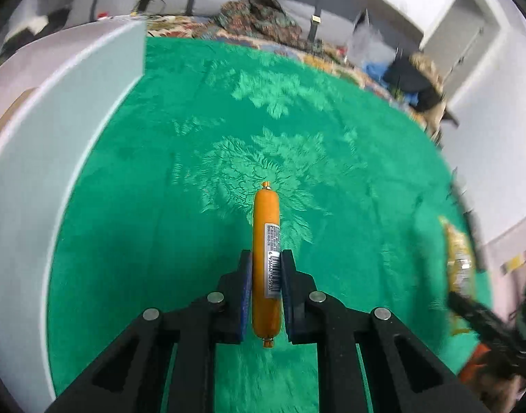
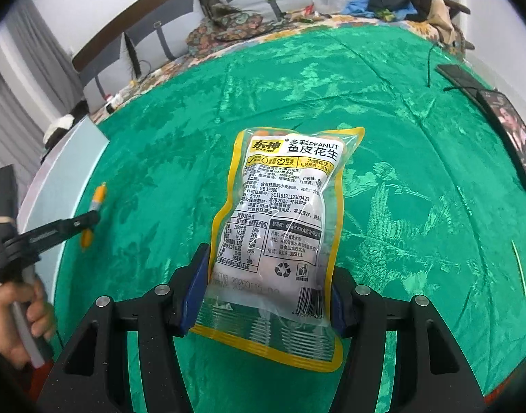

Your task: Organize snacks

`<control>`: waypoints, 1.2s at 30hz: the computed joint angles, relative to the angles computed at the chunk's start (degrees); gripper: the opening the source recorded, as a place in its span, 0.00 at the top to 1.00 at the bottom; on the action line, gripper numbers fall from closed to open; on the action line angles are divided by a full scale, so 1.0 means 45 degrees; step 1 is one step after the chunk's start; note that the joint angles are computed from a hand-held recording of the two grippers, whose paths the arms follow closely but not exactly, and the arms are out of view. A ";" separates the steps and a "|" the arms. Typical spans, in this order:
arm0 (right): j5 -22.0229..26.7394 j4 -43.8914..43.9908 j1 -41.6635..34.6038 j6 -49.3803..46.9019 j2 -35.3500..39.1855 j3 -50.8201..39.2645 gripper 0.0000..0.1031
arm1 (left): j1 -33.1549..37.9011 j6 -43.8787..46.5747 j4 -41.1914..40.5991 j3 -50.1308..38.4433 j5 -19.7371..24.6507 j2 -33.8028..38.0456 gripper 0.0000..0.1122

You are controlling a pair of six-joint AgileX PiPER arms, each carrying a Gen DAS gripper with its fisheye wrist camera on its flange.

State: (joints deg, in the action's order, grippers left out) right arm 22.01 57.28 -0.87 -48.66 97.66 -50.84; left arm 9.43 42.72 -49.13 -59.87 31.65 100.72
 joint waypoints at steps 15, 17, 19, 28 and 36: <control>0.0338 -0.4341 0.5647 0.4649 -0.1376 -0.3358 0.41 | 0.8531 0.1365 -0.0966 -0.2250 0.6001 -0.2937 0.87; 0.0708 -0.4948 0.6712 0.5390 -0.0826 -0.4764 0.41 | 0.9459 0.1213 -0.0307 -0.3107 0.5970 -0.2220 0.87; 0.1182 -0.5503 0.7703 0.6042 -0.0042 -0.6305 0.41 | 1.0114 0.0967 0.0392 -0.3863 0.5857 -0.1325 0.87; 0.5972 -0.6167 1.0345 0.8191 0.6280 -1.5350 0.31 | 1.0056 0.0746 0.3338 -0.3020 0.2918 -0.0412 0.56; 0.5377 -0.6052 1.0226 0.7983 0.5759 -1.3648 0.24 | 0.9606 0.0080 0.4996 -0.0767 -0.0213 -0.2631 0.10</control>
State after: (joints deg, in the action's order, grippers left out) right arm 46.21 30.05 45.15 -12.74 123.58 -112.26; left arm 52.66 43.08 -26.65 -63.32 30.69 88.89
